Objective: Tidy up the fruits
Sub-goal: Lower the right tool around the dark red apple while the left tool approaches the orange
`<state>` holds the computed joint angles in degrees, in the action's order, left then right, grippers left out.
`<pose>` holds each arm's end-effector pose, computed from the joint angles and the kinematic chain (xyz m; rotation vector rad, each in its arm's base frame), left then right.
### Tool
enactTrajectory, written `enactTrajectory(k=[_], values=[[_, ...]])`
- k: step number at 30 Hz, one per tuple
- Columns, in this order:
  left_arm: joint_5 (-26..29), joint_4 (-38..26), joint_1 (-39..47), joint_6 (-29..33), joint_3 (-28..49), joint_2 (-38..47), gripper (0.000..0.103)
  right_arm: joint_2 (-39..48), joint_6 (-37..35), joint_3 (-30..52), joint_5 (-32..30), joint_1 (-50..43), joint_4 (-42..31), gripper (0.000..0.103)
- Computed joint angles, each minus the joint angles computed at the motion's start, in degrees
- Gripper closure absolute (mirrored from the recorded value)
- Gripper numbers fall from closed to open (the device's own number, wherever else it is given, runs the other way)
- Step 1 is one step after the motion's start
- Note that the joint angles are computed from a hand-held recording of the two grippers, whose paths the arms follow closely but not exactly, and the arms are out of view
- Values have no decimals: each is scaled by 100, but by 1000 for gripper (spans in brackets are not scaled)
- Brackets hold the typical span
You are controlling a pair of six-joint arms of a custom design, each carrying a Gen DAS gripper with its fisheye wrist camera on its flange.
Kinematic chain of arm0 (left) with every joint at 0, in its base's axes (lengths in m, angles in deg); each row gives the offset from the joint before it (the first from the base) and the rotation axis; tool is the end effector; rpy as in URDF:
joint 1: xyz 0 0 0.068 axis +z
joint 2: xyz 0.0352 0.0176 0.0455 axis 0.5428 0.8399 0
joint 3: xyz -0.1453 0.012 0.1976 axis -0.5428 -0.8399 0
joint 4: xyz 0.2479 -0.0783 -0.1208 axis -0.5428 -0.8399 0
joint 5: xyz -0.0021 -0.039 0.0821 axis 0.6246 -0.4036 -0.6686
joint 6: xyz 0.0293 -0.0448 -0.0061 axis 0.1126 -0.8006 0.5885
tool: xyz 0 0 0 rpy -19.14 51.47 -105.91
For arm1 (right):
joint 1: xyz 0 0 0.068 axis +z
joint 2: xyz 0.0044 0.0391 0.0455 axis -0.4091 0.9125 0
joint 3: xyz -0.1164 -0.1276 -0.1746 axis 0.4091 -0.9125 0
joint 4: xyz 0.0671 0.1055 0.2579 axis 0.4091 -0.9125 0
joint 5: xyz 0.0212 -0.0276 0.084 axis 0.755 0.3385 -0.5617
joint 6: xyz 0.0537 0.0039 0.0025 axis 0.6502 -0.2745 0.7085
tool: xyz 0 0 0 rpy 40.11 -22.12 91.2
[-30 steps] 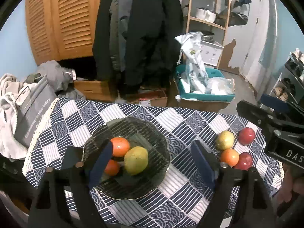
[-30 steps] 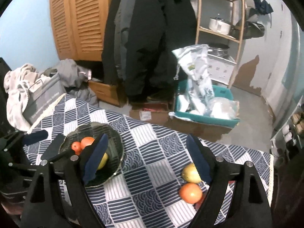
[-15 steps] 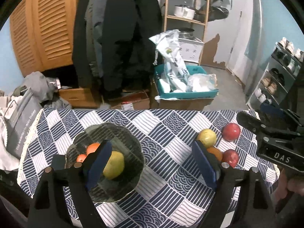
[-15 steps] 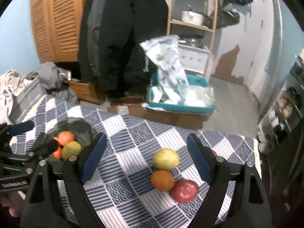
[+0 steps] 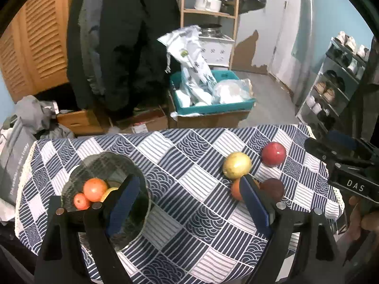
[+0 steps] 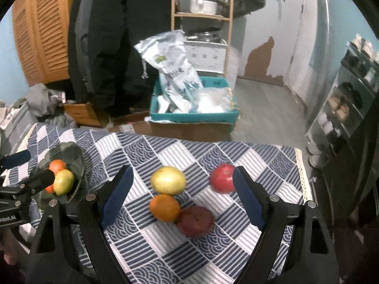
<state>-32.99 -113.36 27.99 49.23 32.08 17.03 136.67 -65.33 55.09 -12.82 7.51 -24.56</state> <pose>0.2971 -0.0283 0.2043 0.1488 2.4442 -0.1348 0.3078 0.1767 0.2008 -0.1117 2.3878 0.0270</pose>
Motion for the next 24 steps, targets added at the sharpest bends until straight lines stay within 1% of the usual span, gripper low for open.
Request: enactTrajectory(k=[8,16,21,24], values=[[-169,121,-460,-173,156,533,16,-11,-26,-359,-209,-382,60,18],[-309,250,-747,-241,261,990,16,142,-76,-489,-356,-574,90,18],[-333,378,-785,-242,292,1320,16,479,-123,-427,-449,-648,104,18],[-334,483,-787,-248,293,1528,16,885,-123,-304,-622,-707,109,18]])
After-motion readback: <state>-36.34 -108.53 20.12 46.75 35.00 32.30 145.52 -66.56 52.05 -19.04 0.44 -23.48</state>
